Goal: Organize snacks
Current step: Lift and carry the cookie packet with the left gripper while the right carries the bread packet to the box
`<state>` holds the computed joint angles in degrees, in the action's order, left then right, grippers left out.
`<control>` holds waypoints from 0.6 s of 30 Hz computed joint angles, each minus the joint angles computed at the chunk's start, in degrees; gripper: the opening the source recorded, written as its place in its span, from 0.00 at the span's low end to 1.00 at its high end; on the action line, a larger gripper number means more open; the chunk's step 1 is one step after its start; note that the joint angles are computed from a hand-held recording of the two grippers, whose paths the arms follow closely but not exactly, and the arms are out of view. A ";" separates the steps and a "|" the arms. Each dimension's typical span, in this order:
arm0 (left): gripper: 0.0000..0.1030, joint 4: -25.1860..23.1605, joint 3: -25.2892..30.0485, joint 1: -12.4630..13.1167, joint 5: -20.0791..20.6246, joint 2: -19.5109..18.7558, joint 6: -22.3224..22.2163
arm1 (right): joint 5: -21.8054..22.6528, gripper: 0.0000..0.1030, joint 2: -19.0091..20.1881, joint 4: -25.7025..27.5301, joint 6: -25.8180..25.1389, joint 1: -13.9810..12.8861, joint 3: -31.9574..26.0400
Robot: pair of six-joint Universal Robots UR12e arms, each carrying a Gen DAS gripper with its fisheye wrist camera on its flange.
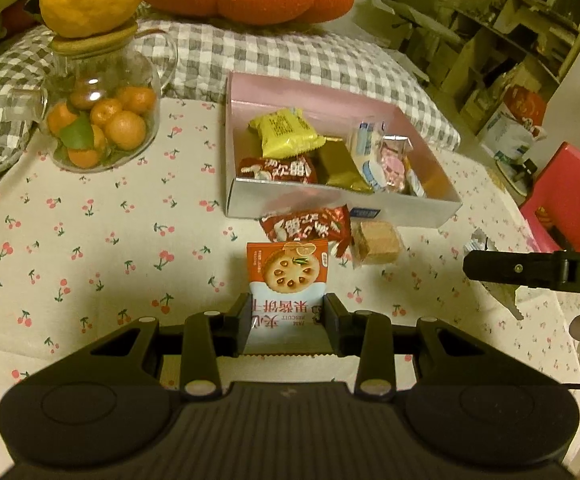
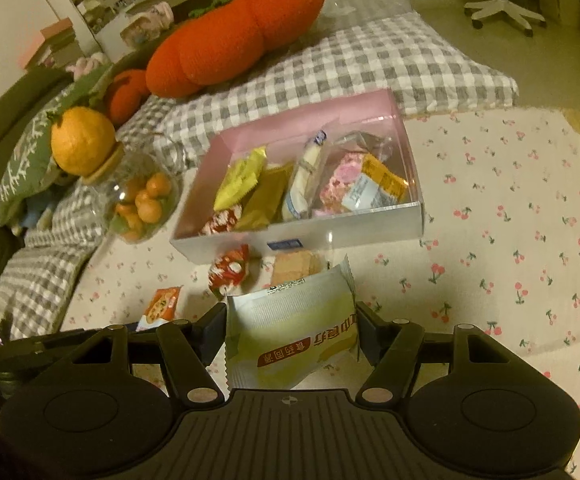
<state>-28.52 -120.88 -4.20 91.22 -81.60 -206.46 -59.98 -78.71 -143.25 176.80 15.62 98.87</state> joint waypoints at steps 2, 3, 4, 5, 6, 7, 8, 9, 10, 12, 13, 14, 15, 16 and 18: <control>0.34 0.33 0.19 -0.13 0.39 -0.10 -0.27 | 0.53 0.65 -0.03 -0.72 0.41 -0.04 -0.12; 0.34 0.50 0.30 -0.23 0.69 -0.17 -0.36 | 0.75 0.65 -0.05 -1.06 0.62 -0.04 -0.16; 0.34 0.64 0.37 -0.29 0.89 -0.21 -0.42 | 1.02 0.65 -0.02 -1.30 0.84 -0.05 -0.25; 0.34 0.79 0.47 -0.35 1.05 -0.25 -0.50 | 1.30 0.65 0.01 -1.50 1.10 -0.07 -0.33; 0.34 0.92 0.57 -0.38 1.16 -0.32 -0.58 | 1.55 0.65 0.05 -1.69 1.33 -0.09 -0.43; 0.34 1.07 0.65 -0.40 1.24 -0.39 -0.63 | 1.66 0.65 0.08 -1.91 1.51 -0.06 -0.48; 0.34 1.19 0.73 -0.44 1.37 -0.46 -0.68 | 1.78 0.65 0.13 -2.15 1.72 -0.05 -0.55; 0.34 1.33 0.82 -0.44 1.46 -0.52 -0.66 | 1.83 0.65 0.18 -2.39 1.96 -0.02 -0.62; 0.34 1.53 0.91 -0.48 1.64 -0.60 -0.65 | 1.93 0.65 0.24 -2.66 2.30 -0.06 -0.70; 0.34 1.85 1.04 -0.60 2.08 -0.72 -0.50 | 1.99 0.65 0.35 -3.39 3.04 -0.13 -0.82; 0.34 2.06 1.08 -0.65 2.36 -0.75 -0.61 | 1.89 0.65 0.41 -4.18 3.66 -0.18 -0.86; 0.34 2.25 1.10 -0.61 2.43 -0.74 -0.88 | 1.68 0.65 0.48 -4.97 4.25 -0.21 -0.92; 0.34 2.49 1.15 -0.50 2.27 -0.74 -1.30 | 1.40 0.65 0.54 -5.51 4.78 -0.23 -1.03; 0.34 2.71 1.31 -0.36 2.00 -0.80 -1.77 | 1.16 0.65 0.67 -5.80 5.42 -0.27 -1.25; 0.34 3.27 1.77 -0.06 1.44 -1.00 -1.94 | 1.27 0.65 1.16 -5.68 6.55 -0.43 -2.11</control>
